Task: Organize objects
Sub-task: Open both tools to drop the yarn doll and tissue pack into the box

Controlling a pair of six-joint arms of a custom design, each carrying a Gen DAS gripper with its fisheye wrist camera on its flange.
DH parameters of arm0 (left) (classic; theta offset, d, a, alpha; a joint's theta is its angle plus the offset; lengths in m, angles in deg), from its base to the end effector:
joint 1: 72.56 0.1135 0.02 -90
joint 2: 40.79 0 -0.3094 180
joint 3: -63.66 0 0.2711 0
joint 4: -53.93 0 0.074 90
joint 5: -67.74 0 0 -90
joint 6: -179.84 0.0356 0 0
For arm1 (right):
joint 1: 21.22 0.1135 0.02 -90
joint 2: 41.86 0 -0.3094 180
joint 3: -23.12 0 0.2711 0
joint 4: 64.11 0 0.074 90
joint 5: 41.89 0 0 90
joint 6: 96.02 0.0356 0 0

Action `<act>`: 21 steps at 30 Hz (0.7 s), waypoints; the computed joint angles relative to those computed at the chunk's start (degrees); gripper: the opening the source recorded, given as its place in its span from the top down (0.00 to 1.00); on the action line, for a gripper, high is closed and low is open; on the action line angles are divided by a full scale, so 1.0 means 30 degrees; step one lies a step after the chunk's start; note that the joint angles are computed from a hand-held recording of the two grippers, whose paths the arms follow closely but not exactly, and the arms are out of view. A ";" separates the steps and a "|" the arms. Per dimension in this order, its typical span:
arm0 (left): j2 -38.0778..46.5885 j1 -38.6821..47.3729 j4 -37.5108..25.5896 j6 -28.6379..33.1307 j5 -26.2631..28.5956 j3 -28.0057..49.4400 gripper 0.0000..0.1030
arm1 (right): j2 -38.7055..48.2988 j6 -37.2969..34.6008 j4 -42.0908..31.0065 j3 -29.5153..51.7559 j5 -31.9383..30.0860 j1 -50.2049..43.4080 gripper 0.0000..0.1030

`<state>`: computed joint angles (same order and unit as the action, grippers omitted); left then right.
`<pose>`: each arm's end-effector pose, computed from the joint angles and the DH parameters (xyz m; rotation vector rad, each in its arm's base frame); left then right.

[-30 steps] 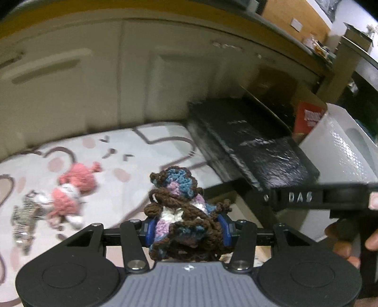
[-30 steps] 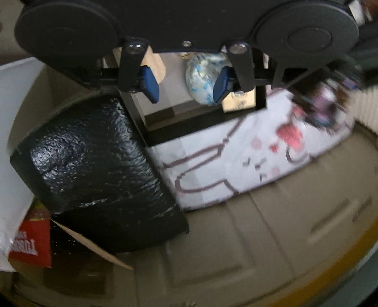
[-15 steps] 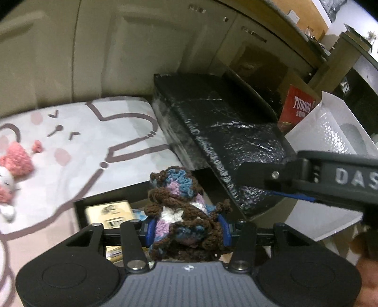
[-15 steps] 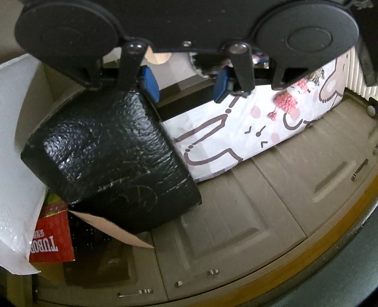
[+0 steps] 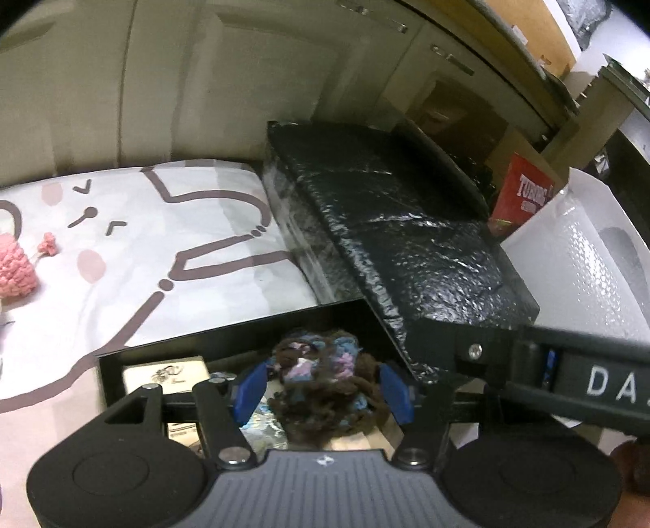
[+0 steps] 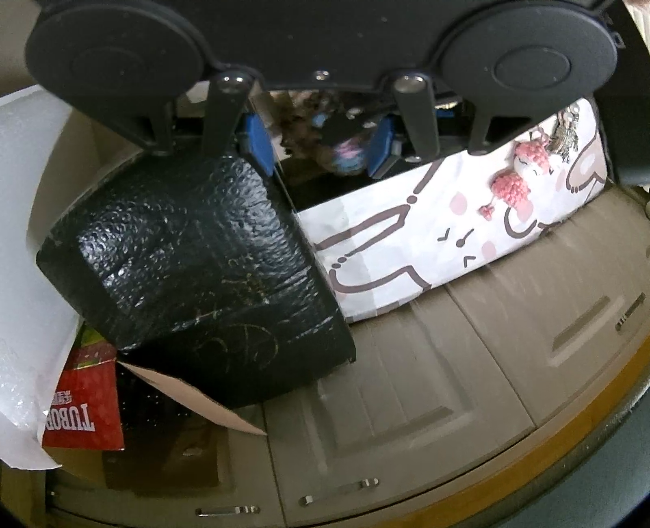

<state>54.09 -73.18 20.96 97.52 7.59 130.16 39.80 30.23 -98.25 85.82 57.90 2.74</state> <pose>0.3349 -0.0213 0.2009 0.3568 2.5246 -0.6368 0.2739 0.1151 0.2443 0.3376 2.4703 0.2324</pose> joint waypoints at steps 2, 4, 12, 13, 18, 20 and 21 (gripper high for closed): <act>0.0019 0.0136 -0.0248 0.0113 0.0007 0.0121 0.43 | 0.0071 -0.0088 -0.0027 0.0051 0.0042 0.0092 0.49; -0.0004 0.0205 -0.0525 0.0286 -0.0061 0.0206 0.43 | 0.0096 -0.0121 -0.0064 0.0081 0.0052 0.0140 0.49; -0.1137 0.0560 -0.1484 0.1431 -0.1008 0.0067 0.44 | -0.0123 0.0298 -0.0474 0.0026 0.0254 0.0255 0.49; -0.1318 0.0689 -0.1582 0.1509 -0.1070 0.0054 0.44 | -0.0181 0.0343 -0.0521 0.0010 0.0274 0.0319 0.49; -0.2054 0.1474 -0.2499 0.1895 -0.1341 0.0263 0.44 | -0.0459 0.0352 -0.0887 -0.0031 0.0541 0.0746 0.49; -0.2344 0.1745 -0.2864 0.2053 -0.1620 0.0369 0.44 | -0.0599 0.0521 -0.1135 -0.0006 0.0672 0.0874 0.49; -0.2518 0.1910 -0.3068 0.2158 -0.1750 0.0411 0.44 | -0.0694 0.0636 -0.1262 0.0004 0.0708 0.0927 0.49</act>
<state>46.53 -67.45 11.75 104.00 2.34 131.40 37.71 32.14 -102.03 85.83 60.03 5.51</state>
